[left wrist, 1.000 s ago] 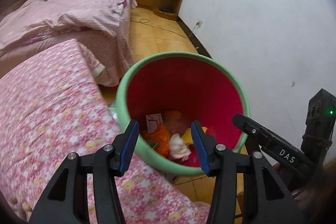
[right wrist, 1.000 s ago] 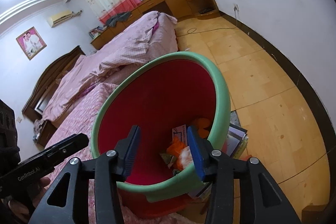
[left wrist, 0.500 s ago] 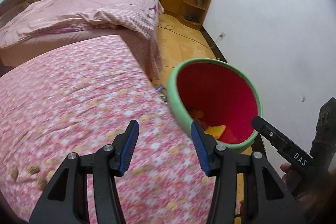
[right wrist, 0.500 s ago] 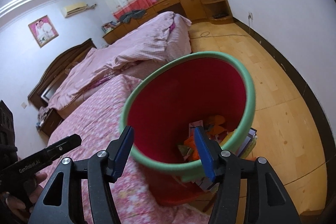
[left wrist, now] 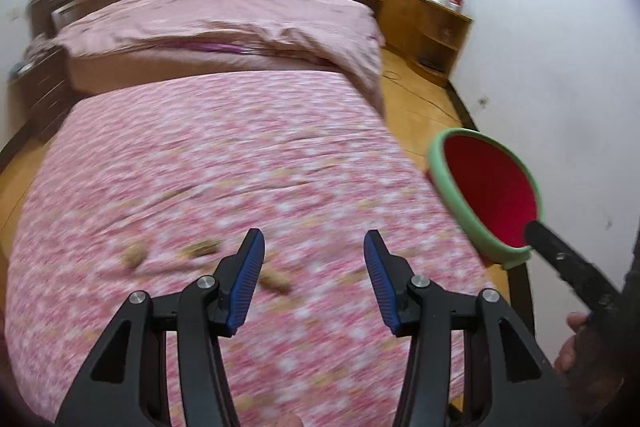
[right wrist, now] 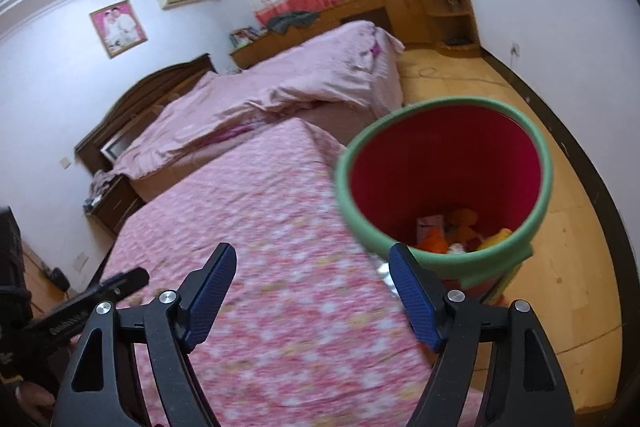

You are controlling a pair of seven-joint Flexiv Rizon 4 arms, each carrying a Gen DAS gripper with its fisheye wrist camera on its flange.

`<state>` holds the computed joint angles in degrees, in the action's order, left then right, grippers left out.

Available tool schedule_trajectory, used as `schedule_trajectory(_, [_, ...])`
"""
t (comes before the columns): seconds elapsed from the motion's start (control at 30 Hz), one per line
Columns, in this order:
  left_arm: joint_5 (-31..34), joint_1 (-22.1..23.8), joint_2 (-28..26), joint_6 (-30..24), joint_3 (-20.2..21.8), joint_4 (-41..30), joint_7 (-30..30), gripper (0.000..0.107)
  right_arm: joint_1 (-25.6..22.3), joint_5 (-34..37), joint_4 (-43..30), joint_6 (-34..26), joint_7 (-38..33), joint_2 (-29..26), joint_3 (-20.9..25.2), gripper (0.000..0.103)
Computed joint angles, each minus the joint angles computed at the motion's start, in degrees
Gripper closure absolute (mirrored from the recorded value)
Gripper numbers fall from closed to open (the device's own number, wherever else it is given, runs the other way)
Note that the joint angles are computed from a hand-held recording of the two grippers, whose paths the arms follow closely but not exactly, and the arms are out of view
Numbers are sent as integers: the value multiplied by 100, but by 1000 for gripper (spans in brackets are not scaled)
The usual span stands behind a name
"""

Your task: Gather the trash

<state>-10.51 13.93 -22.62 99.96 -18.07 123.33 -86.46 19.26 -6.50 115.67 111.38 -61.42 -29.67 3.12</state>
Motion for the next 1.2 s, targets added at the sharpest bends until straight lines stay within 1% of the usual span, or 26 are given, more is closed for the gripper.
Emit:
schedule_trajectory(0.1, [22, 162, 193, 272, 81, 360, -209, 55, 344, 53, 34, -40, -131, 53, -137, 24])
schedule_trajectory(0.17, [56, -18, 299, 453, 443, 525, -384, 55, 646, 186, 65, 1, -246, 63, -329, 24])
schedule_trajectory(0.3, [-219, -1198, 354, 748, 1854, 668, -535, 55, 1692, 835, 165, 172, -660, 33, -1103, 23])
schedule_trajectory(0.33, [-305, -1389, 350, 817, 2074, 716, -532, 55, 1854, 960, 173, 164, -751, 27, -1203, 23])
schedule_trajectory(0.47, [-402, -1513, 381, 1143, 2280, 970, -582, 55, 2095, 1201, 214, 173, -991, 38, -1249, 23])
schedule_trajectory(0.57, [-755, -1888, 374, 1416, 2588, 1136, -434, 55, 2427, 1493, 250, 241, -1186, 45, -1491, 23])
schedule_trajectory(0.63, [-966, -1996, 366, 1595, 2642, 1251, -359, 55, 2639, 1702, 281, 314, -1331, 49, -1642, 23])
schedule_trajectory(0.8, [-1269, -2040, 409, 1881, 2561, 1482, -211, 55, 2981, 2079, 318, 392, -1677, 73, -1837, 23])
schedule_trajectory(1.07, [-1561, -2092, 425, 2136, 2432, 1594, -25, 55, 3175, 2460, 302, 481, -2053, 90, -1900, 23])
schedule_trajectory(1.2, [-1677, -2099, 432, 2219, 2394, 1644, 1, 55, 3186, 2553, 310, 479, -2175, 94, -1875, 23])
